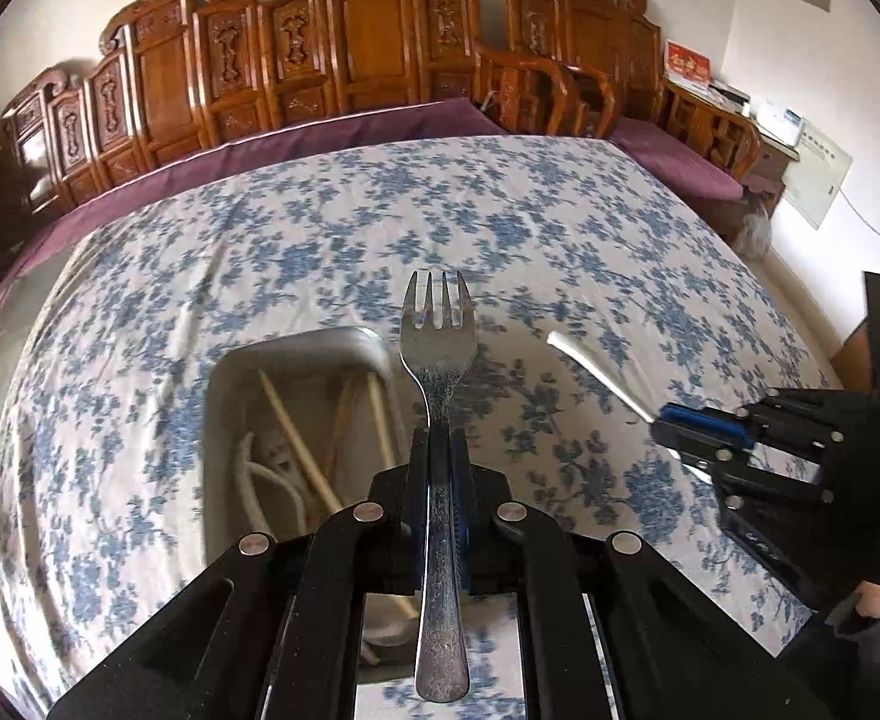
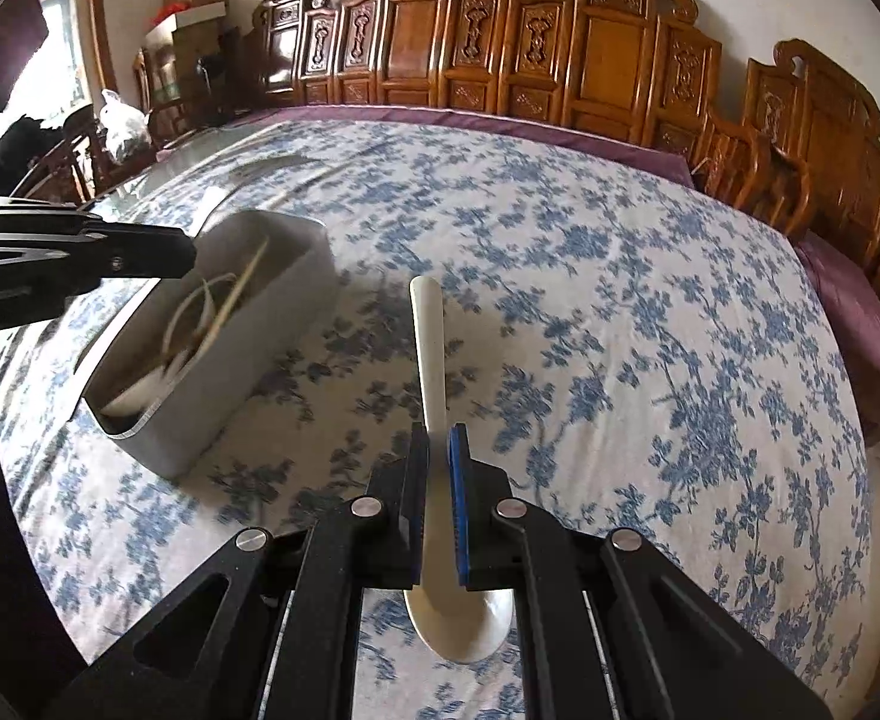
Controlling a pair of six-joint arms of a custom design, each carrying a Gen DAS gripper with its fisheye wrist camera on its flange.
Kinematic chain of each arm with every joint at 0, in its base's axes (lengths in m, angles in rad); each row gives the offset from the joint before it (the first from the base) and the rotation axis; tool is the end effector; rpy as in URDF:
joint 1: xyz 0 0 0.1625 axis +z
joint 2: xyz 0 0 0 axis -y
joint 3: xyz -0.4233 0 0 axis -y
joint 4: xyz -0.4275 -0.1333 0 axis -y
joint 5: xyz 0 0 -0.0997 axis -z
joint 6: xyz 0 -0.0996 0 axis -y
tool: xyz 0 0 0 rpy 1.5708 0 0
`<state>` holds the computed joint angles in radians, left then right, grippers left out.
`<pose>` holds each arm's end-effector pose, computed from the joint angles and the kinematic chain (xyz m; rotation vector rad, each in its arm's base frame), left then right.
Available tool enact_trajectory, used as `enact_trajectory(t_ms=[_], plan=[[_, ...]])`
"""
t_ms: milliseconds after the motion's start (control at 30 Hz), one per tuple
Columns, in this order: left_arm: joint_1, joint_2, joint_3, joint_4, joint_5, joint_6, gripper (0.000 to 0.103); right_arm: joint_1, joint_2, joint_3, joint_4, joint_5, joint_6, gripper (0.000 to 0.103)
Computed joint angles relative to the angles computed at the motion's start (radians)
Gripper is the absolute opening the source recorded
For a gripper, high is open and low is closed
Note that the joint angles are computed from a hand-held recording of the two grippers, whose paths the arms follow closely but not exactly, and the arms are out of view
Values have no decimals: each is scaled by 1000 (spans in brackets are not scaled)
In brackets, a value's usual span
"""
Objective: Organize utensils
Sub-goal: 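Carry the fork over the grey tray with the left tool while the right tool carries the spoon there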
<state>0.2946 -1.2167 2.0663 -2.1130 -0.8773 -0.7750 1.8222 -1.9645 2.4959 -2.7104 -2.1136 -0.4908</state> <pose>-0.4221 -0.3339 0.1353 0.7466 2.3590 -0.5648 0.1630 -0.3058 0.3238 0.6903 -2.3648 0.6832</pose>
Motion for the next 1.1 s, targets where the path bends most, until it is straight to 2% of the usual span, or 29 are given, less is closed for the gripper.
enact_trajectory(t_ms=[233, 500, 667, 867, 1100], plan=[[31, -54, 26, 44, 36, -25, 6, 77, 51, -15, -10, -11, 44, 9], [80, -75, 59, 40, 43, -24, 6, 126, 133, -43, -46, -13, 95, 9], [110, -84, 87, 12, 41, -12, 6, 133, 183, -57, -78, -2, 99, 9], [141, -79, 103, -13, 50, 6, 6, 108, 222, -51, -120, 7, 84, 9], [157, -90, 108, -28, 45, -10, 7, 102, 231, -51, -127, -2, 85, 9]])
